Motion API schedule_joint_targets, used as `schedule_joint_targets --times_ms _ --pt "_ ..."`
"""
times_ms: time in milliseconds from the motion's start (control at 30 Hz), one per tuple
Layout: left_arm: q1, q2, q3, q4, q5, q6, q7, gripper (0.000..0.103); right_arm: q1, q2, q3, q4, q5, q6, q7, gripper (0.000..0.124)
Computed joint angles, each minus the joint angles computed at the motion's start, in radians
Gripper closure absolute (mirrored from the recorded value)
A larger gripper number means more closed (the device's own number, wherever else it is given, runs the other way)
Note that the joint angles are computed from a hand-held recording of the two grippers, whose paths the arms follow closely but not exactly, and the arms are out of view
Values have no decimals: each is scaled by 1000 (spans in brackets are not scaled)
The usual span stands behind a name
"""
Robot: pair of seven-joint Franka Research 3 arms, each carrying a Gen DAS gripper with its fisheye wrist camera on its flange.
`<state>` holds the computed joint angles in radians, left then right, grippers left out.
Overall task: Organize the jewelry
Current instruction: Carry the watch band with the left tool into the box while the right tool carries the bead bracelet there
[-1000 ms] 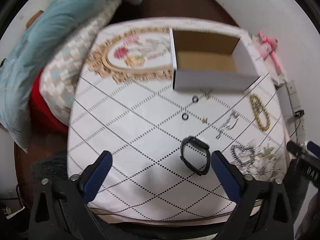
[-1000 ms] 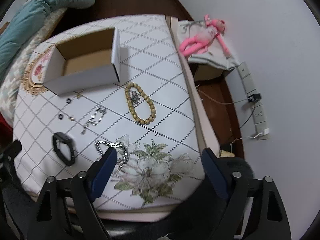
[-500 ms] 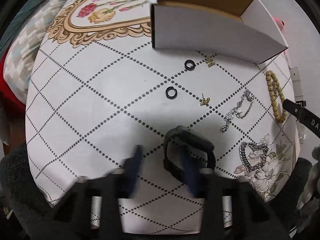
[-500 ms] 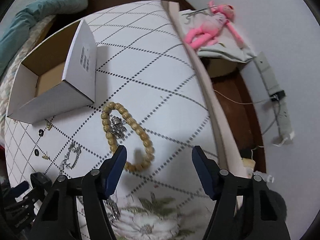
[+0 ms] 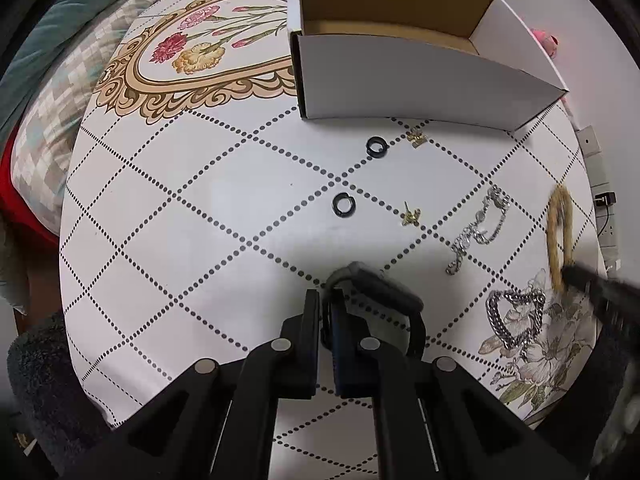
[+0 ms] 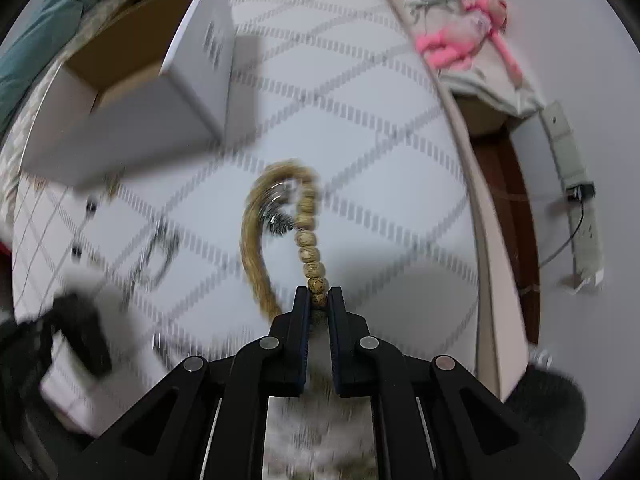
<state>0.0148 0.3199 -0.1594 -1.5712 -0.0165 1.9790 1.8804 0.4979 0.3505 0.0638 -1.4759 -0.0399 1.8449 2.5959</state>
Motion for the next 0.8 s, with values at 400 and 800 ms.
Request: schedule_joint_targets --times_ms 400,800 --pt "30 -187 27 -241 -51 75 109 100 57 3 30 48 -8 -118 97 114" --pt "23 -137 22 -43 -92 -31 92 101 38 -50 19 -6 18 58 132 115"
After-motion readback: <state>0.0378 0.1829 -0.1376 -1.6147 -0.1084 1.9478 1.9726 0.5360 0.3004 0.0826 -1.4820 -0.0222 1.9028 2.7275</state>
